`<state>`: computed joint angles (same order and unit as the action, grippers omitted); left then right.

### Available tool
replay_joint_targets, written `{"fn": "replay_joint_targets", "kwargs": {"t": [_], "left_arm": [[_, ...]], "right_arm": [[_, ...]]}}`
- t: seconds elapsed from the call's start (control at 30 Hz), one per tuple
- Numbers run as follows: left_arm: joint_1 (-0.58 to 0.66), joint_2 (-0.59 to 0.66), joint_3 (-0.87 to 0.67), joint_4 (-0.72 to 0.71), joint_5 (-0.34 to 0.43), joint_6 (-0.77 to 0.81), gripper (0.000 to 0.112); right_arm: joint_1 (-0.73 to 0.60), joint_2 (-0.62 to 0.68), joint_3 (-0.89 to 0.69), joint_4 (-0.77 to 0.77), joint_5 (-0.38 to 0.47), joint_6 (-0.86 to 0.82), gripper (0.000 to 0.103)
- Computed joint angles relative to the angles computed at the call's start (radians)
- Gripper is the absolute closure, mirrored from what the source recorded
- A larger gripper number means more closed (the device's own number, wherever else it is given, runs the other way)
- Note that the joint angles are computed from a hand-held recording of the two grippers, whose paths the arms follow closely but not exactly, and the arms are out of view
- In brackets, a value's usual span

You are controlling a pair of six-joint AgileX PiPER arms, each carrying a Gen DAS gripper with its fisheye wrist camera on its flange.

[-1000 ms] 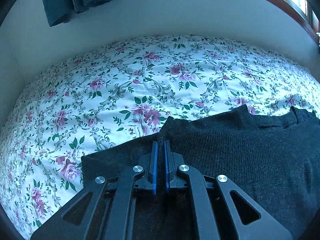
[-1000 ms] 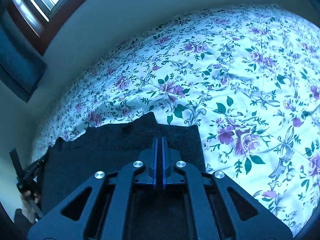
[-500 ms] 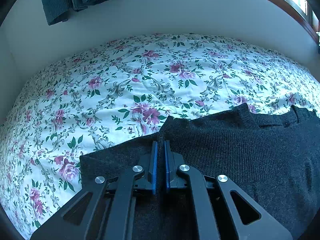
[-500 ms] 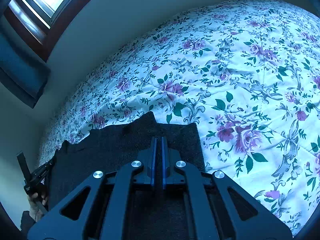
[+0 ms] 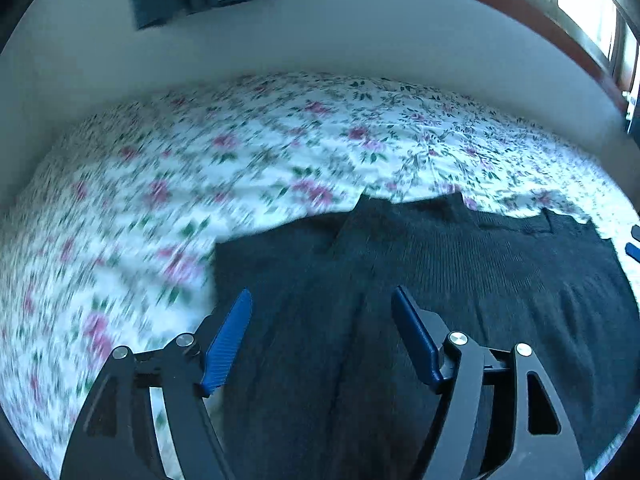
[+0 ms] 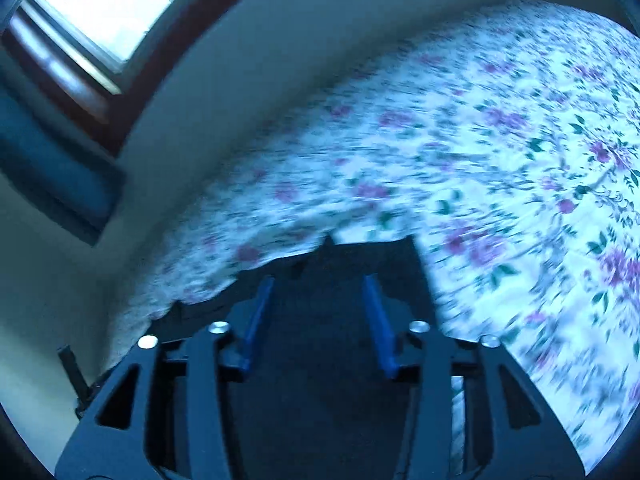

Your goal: Fold small clothes

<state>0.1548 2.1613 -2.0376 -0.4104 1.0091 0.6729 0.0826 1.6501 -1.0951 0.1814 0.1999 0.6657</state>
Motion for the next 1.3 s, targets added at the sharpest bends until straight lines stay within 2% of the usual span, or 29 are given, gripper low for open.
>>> {"fn": "replay_joint_targets", "kwargs": {"t": [0.1, 0.23, 0.37, 0.47, 0.63, 0.7, 0.73, 0.83, 0.93, 1.0, 1.13, 1.2, 1.3], "left_arm": [[0.050, -0.024, 0.028, -0.015, 0.049, 0.024, 0.039], [0.116, -0.110, 0.189, -0.092, -0.034, 0.118, 0.036], [0.150, -0.142, 0.257, -0.172, -0.088, 0.180, 0.035], [0.159, -0.116, 0.205, -0.173, -0.040, 0.174, 0.035], [0.178, -0.059, 0.131, -0.176, 0.019, 0.150, 0.035], [0.182, -0.020, 0.080, -0.165, 0.066, 0.130, 0.035], [0.183, -0.009, 0.064, -0.157, 0.081, 0.122, 0.035], [0.187, 0.025, 0.015, -0.132, 0.112, 0.093, 0.035], [0.192, 0.055, -0.028, -0.120, 0.139, 0.071, 0.035], [0.197, 0.069, -0.051, -0.117, 0.152, 0.067, 0.035], [0.204, 0.072, -0.063, -0.121, 0.167, 0.078, 0.035], [0.203, 0.074, -0.065, -0.119, 0.174, 0.089, 0.035], [0.200, 0.078, -0.060, -0.125, 0.176, 0.091, 0.035]], "right_arm": [[0.070, -0.008, -0.015, 0.116, -0.025, -0.105, 0.046], [0.150, 0.089, -0.143, 0.352, 0.016, -0.336, 0.042], [0.207, 0.233, -0.327, 0.311, 0.078, -0.281, 0.041], [0.218, 0.340, -0.466, 0.390, 0.127, -0.331, 0.041], [0.234, 0.506, -0.722, 0.221, 0.235, -0.148, 0.040], [0.239, 0.589, -0.846, 0.123, 0.338, -0.035, 0.039], [0.244, 0.612, -0.877, 0.092, 0.360, -0.003, 0.039], [0.261, 0.618, -0.897, 0.030, 0.366, 0.025, 0.034], [0.272, 0.595, -0.892, 0.004, 0.393, 0.043, 0.034], [0.285, 0.532, -0.800, 0.024, 0.352, 0.032, 0.034], [0.347, 0.402, -0.619, -0.073, 0.279, 0.122, 0.034], [0.374, 0.339, -0.508, -0.061, 0.216, 0.152, 0.034], [0.403, 0.309, -0.409, -0.017, 0.170, 0.176, 0.033]]}}
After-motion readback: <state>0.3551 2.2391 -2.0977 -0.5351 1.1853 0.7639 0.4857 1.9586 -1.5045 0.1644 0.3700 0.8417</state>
